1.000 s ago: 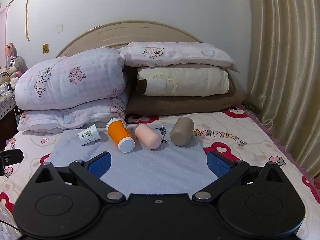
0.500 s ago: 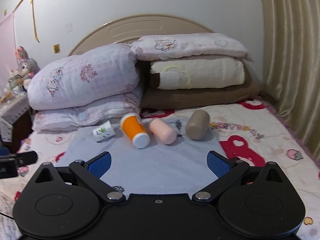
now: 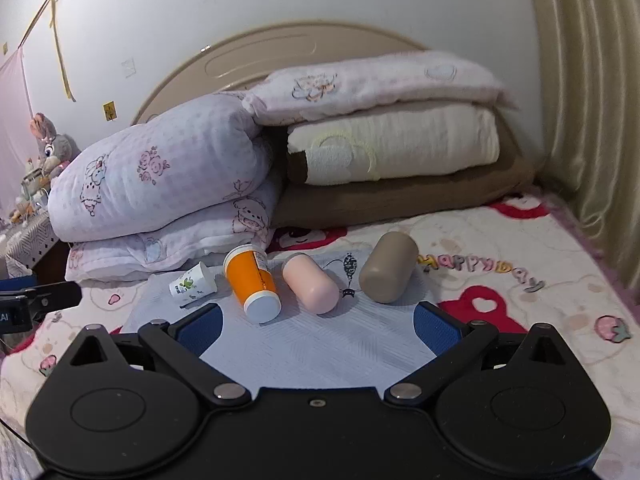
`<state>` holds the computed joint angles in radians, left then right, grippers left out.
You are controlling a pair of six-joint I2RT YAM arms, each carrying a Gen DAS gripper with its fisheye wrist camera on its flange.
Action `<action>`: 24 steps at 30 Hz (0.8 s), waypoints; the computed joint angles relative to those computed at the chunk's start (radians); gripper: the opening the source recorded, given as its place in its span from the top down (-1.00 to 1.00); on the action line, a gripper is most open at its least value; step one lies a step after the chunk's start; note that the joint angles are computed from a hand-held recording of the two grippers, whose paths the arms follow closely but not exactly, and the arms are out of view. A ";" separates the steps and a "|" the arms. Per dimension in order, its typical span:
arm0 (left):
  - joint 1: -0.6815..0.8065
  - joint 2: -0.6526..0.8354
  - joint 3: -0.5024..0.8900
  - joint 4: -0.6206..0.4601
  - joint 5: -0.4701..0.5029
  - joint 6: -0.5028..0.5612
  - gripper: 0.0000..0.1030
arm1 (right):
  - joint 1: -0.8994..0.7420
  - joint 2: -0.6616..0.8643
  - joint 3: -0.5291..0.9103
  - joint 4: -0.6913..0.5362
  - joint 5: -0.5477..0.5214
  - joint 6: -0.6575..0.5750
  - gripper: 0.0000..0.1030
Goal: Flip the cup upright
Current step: 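Move the left gripper toward the grey tumbler lying on its side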
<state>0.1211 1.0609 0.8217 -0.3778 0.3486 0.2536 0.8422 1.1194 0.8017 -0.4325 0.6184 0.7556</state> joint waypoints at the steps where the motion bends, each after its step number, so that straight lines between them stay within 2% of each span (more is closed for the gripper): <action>1: -0.027 0.041 0.025 0.009 -0.002 -0.004 -1.00 | -0.049 -0.003 -0.013 0.031 -0.057 -0.022 -1.00; 4: -0.100 0.204 0.132 0.011 0.017 -0.020 -1.00 | -0.194 0.028 -0.027 0.129 -0.225 -0.089 -0.88; 9: -0.156 0.430 0.248 0.051 0.034 -0.086 -1.00 | -0.269 0.117 -0.010 0.232 -0.304 -0.217 -0.84; 12: -0.191 0.534 0.310 0.086 0.031 -0.094 -1.00 | -0.361 0.205 0.010 0.288 -0.436 -0.263 -0.84; 15: -0.228 0.604 0.356 0.100 0.026 -0.097 -1.00 | -0.457 0.318 0.060 0.280 -0.639 -0.395 -0.81; 18: -0.273 0.679 0.407 0.125 0.020 -0.074 -0.95 | -0.519 0.362 0.028 0.365 -0.678 -0.386 -0.81; 21: -0.315 0.751 0.468 0.134 0.005 -0.066 -0.95 | -0.576 0.441 0.074 0.353 -0.721 -0.384 -0.81; 24: -0.369 0.822 0.553 0.111 -0.076 -0.127 -0.94 | -0.613 0.527 0.143 0.334 -0.728 -0.377 -0.81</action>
<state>-0.2479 1.8831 1.3748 -0.2669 0.2729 0.1264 0.2288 1.6468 0.9450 -0.0986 -0.1092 0.3784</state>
